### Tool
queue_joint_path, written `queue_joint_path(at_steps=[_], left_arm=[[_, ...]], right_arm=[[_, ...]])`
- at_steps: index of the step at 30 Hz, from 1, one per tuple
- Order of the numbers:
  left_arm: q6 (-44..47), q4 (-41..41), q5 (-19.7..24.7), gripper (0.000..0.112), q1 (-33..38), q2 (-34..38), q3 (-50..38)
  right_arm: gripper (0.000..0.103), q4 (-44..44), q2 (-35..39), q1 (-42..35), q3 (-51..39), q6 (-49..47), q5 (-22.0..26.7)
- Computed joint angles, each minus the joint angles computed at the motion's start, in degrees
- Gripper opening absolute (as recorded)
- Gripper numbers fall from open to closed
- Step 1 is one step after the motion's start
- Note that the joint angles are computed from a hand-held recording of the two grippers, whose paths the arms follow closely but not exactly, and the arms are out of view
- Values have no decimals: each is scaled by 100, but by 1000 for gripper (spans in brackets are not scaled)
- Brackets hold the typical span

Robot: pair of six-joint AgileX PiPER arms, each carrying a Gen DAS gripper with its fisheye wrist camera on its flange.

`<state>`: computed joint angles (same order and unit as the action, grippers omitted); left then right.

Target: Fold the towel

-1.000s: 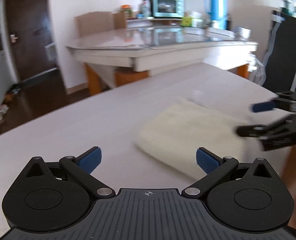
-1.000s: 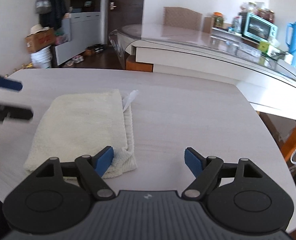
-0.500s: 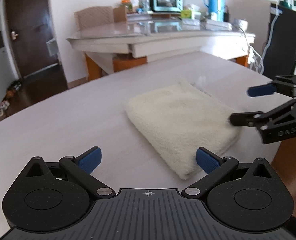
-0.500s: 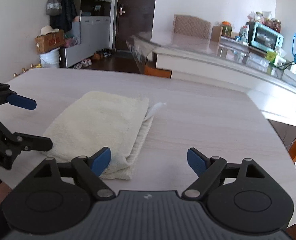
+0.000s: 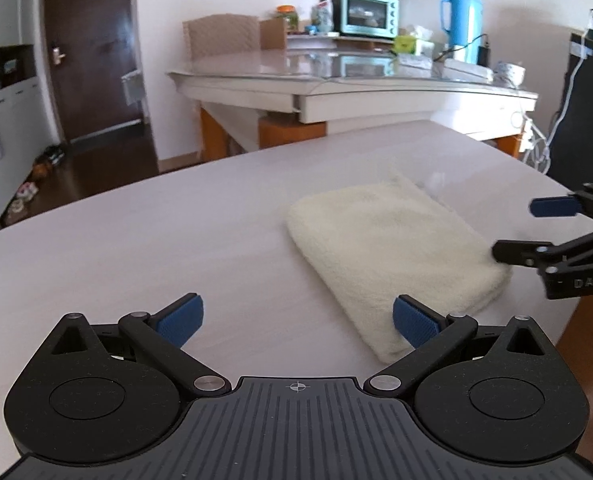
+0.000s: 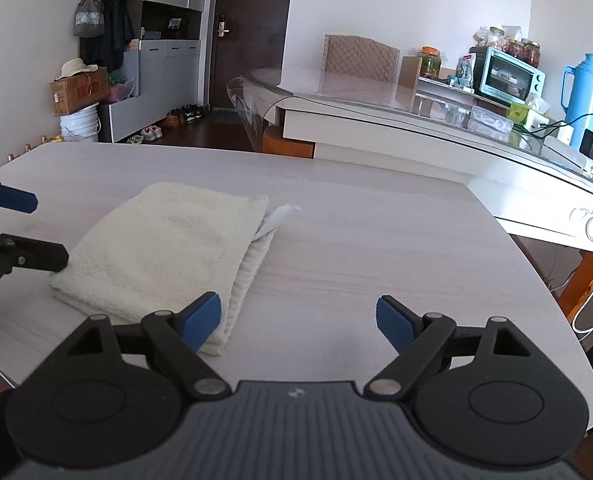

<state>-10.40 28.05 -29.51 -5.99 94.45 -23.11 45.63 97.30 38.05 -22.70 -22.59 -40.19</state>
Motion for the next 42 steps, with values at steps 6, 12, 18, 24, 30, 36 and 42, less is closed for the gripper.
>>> queue_joint_path(at_steps=[6,12,18,24,30,36,42], left_arm=[[223,-365,-14,103,-106,80,19],[228,-557,-191,103,-95,56,161],[358,-917,-167,103,-169,-101,346],[771,-1748,-160,103,-495,-310,619],[1521,-2909,-225,103,-1087,-345,814],[1630,-3358,-398,103,-1266,-401,1003],[1550,-3376,-520,103,-1279,-351,1109]], right_arm=[[89,213,119,164,5,-33,-235],[90,454,99,270,-25,-206,-293],[93,128,-197,308,316,368,-380],[94,-138,-524,484,660,702,-439],[95,70,-775,763,880,607,-551],[95,307,-964,1000,1074,553,-646],[95,569,-1104,1158,1106,345,-664]])
